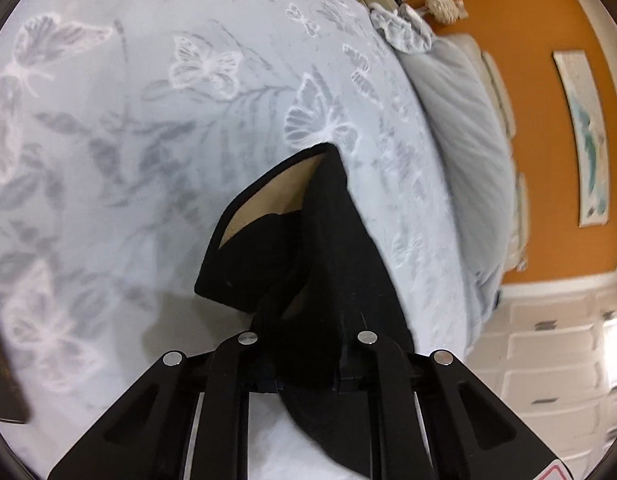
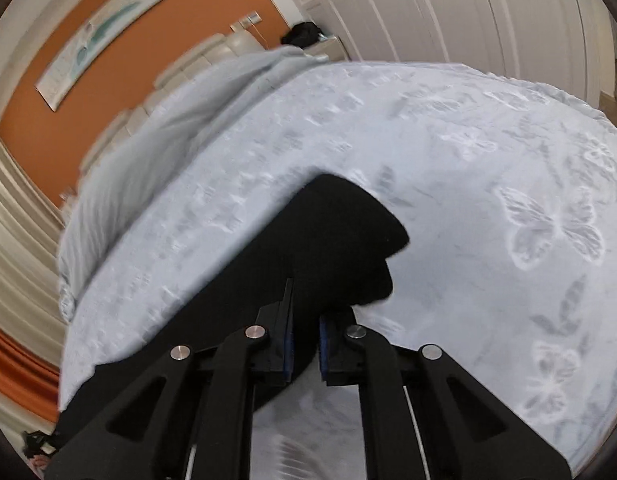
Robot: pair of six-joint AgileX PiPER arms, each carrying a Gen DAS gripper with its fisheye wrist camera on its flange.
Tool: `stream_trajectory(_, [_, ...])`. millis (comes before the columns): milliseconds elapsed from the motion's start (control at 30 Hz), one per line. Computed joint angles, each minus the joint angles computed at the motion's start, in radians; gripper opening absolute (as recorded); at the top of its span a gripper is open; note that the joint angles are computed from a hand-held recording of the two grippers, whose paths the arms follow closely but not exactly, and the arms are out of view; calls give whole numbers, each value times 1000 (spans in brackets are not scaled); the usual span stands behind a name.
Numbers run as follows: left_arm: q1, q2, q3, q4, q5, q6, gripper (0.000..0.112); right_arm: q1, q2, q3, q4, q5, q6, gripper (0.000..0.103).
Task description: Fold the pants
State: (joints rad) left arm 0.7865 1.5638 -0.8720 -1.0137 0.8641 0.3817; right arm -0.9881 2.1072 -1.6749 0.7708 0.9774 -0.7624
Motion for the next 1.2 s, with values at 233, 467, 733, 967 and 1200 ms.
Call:
stream_trajectory(233, [-40,103,-33,76,-54,-36,13,8,72,-38,-24,12,31,8])
stream_trajectory(467, [-185,-22,-49,229,-192,-174,14,186,-361,349,221,-134,-392,8])
stream_trajectory(733, [-266,1,-85,423,-249,-375,16,803,-366,550,-73,-231,-216,19])
stream_trajectory(967, [-254,-55,-69,498,-206,-389,19,728,-528,660,57,-313,-420,59])
stream_trajectory(1200, [-344,-446,58,910,-311,-793,34,886,-550,765,-59,-475,-430,59])
